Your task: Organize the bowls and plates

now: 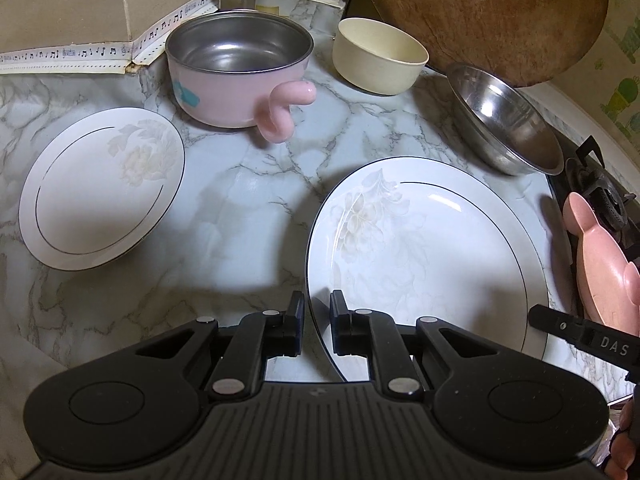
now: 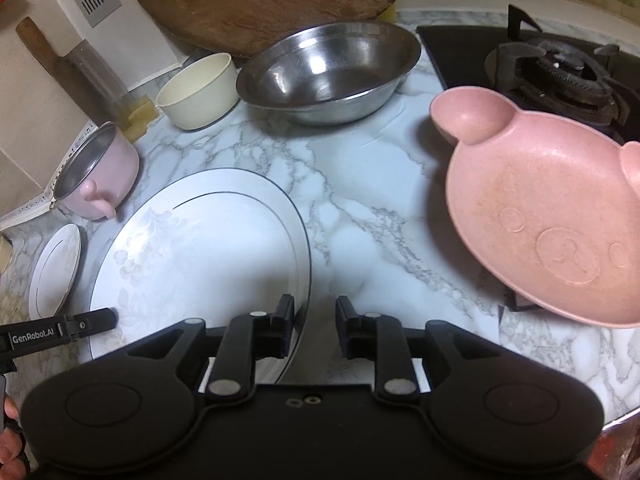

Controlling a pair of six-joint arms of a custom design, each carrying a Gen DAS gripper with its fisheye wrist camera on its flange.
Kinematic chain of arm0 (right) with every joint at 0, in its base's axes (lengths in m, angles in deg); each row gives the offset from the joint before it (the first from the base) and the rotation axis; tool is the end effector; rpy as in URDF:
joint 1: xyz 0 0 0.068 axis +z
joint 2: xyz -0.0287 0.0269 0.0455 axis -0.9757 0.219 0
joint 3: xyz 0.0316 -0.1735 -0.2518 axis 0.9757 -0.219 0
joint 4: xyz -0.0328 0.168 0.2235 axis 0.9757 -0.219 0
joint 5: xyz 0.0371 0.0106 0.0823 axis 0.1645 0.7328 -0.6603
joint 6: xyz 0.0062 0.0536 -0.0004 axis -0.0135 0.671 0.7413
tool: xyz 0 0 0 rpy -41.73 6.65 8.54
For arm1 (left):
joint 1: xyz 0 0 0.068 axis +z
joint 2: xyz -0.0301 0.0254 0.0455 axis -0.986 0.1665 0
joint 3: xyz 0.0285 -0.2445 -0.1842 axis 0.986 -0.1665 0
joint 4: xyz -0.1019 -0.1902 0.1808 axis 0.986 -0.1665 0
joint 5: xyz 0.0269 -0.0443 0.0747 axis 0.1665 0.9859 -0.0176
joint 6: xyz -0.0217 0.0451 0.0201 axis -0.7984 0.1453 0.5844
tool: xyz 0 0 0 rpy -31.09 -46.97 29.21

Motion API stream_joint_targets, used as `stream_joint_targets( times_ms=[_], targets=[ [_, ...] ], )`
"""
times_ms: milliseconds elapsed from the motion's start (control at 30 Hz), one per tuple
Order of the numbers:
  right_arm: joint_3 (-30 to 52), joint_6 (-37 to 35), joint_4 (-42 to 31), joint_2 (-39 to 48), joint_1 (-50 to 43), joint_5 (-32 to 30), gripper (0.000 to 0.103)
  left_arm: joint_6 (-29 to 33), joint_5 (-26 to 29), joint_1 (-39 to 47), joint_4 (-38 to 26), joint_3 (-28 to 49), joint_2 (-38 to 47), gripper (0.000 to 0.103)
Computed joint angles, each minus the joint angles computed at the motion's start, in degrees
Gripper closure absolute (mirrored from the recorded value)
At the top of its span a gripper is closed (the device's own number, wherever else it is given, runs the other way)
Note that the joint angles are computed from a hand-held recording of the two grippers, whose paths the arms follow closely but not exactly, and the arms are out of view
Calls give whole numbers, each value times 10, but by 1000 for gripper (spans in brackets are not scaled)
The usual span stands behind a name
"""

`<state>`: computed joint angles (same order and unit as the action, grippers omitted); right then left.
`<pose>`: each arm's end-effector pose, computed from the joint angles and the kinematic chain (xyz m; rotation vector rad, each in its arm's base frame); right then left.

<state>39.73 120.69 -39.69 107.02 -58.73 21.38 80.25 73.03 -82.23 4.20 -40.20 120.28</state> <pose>0.1450 0.0409 0.1916 0.7879 2.4405 0.1909 0.2744 -0.0202 0.2090 0.4755 2.6470 -0.3814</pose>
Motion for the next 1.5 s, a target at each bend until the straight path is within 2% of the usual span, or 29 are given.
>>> stream_joint_targets(
  times_ms=[167,300,433,700,733,800,833,900,1000,1200,1300,1433,1500],
  targets=[
    [13,17,-31,-20,41,49,67,8,0,8,4,-10,-21,89],
    [26,32,-47,-27,82,83,65,17,5,18,3,-16,-45,89],
    [45,51,-64,-25,129,124,58,32,24,36,-9,-15,-67,89],
    [79,85,-78,-4,212,178,52,72,74,80,-48,-8,-110,87],
    [84,90,-81,1,223,187,50,78,81,87,-53,-7,-116,85],
    [94,99,-86,12,245,205,45,88,96,101,-61,-6,-125,73],
    [99,104,-89,17,255,212,41,92,103,108,-64,-5,-128,60],
    [110,114,-96,25,274,227,38,99,120,127,-67,-6,-139,43],
    [127,124,-104,39,299,246,34,116,140,153,-82,2,-144,40],
    [168,143,-122,75,349,292,18,162,168,201,-108,19,-141,37],
    [188,134,-116,95,361,304,11,177,184,231,-109,26,-139,27],
    [210,109,-90,124,365,309,2,205,206,269,-120,46,-121,26],
    [221,93,-70,136,365,307,2,218,212,286,-123,56,-110,26]
  ],
)
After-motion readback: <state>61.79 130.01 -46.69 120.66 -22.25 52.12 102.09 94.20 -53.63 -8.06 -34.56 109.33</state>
